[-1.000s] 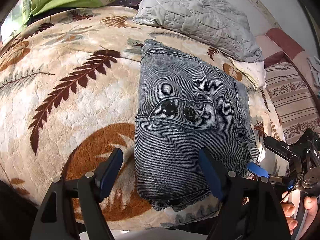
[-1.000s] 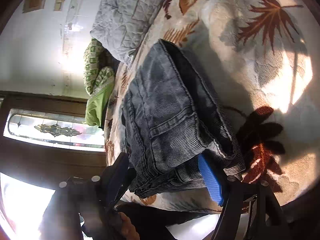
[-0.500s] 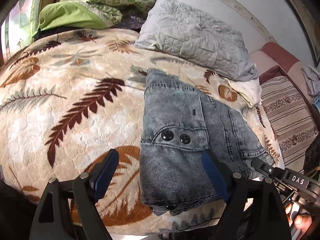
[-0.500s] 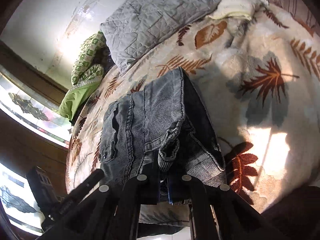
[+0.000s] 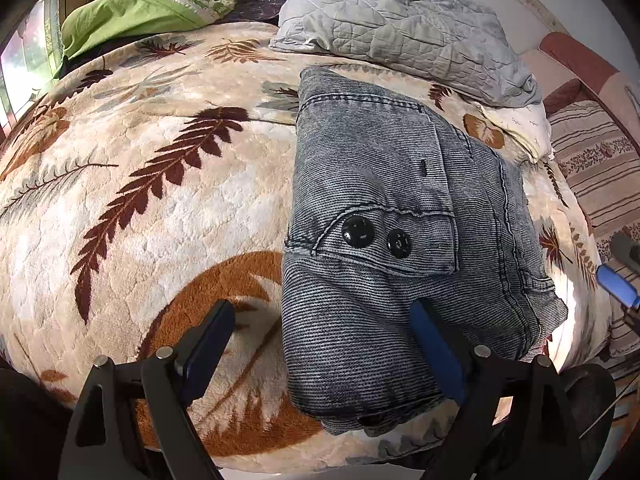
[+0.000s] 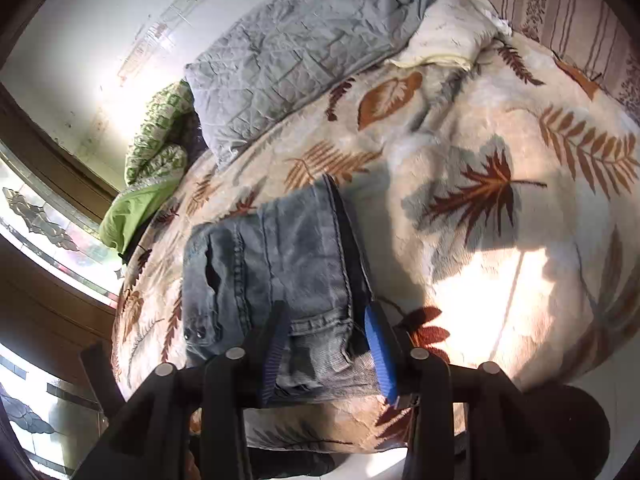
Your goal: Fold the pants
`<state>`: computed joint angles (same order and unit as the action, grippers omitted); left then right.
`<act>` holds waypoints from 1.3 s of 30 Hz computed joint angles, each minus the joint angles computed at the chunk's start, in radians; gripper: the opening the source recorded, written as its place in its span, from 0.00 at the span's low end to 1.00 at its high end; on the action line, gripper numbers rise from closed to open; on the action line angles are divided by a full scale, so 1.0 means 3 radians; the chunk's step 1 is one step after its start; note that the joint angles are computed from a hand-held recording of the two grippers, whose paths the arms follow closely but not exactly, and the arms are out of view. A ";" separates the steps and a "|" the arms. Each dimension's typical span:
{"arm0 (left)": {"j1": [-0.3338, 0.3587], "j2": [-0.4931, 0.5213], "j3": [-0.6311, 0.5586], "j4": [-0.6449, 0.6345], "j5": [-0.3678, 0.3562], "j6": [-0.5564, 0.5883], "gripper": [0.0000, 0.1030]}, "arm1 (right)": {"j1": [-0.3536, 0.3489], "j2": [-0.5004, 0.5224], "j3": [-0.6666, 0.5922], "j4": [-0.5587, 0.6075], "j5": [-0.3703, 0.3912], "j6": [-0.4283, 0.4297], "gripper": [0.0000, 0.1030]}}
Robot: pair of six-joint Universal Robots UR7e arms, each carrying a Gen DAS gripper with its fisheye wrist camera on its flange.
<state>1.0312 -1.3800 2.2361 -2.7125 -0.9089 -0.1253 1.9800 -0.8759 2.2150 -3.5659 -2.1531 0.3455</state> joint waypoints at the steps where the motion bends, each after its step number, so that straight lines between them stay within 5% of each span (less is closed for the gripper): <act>1: 0.0001 -0.0005 0.0001 -0.0001 -0.0002 0.0002 0.88 | -0.0003 -0.0049 -0.0051 0.0076 0.0127 -0.0083 0.62; 6: 0.0004 -0.0007 0.0000 -0.0010 -0.0015 0.0025 0.88 | -0.0240 0.0037 -0.0325 0.0237 0.1085 -0.0395 0.63; 8: 0.0005 -0.0005 0.0000 -0.0014 -0.0016 0.0029 0.88 | -0.0369 0.0128 -0.0443 0.0439 0.1268 -0.0304 0.63; 11: 0.0016 -0.0012 -0.0005 -0.0006 -0.0058 0.0036 0.88 | -0.0530 0.0327 -0.0557 0.0777 0.0874 -0.0029 0.62; 13: 0.0020 -0.0041 -0.0014 0.0026 -0.0085 0.0025 0.88 | -0.0565 0.0269 -0.0453 0.0591 0.1029 0.0062 0.61; 15: 0.0010 -0.0094 -0.0042 0.0106 -0.0122 -0.0059 0.87 | -0.0500 0.0199 -0.0501 0.0836 0.0904 0.0129 0.61; 20: -0.0084 -0.0130 0.0040 -0.0201 0.0022 0.0152 0.86 | -0.0309 0.0095 -0.0649 0.1066 0.0753 -0.0098 0.61; 22: -0.0016 -0.0016 -0.0028 0.0065 0.0029 0.0134 0.87 | -0.0260 0.0110 -0.0763 0.1025 0.0810 -0.0259 0.64; 27: 0.0040 -0.0004 -0.0026 -0.0029 -0.0048 0.0182 0.88 | -0.0359 0.0298 -0.1263 0.1449 0.1110 -0.0445 0.71; 30: 0.0048 0.0013 -0.0012 -0.0106 -0.0077 0.0222 0.89 | -0.0509 0.0516 -0.1501 0.1848 0.0704 -0.0190 0.72; 33: 0.0065 0.0023 -0.0010 -0.0153 -0.0086 0.0230 0.91 | -0.0582 0.0457 -0.1388 0.1727 0.0834 -0.0198 0.73; 35: 0.0083 0.0023 -0.0024 -0.0133 -0.0119 0.0172 0.91 | -0.0495 0.0397 -0.1388 0.1841 0.0708 -0.0136 0.73; 39: 0.0077 0.0009 -0.0009 -0.0134 -0.0129 0.0177 0.91 | -0.0391 0.0320 -0.1343 0.1613 0.0952 -0.0437 0.73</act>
<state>1.0543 -1.3774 2.2335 -2.7528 -0.9475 -0.0722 1.8625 -0.7799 1.8121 -3.0820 -1.8674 0.2145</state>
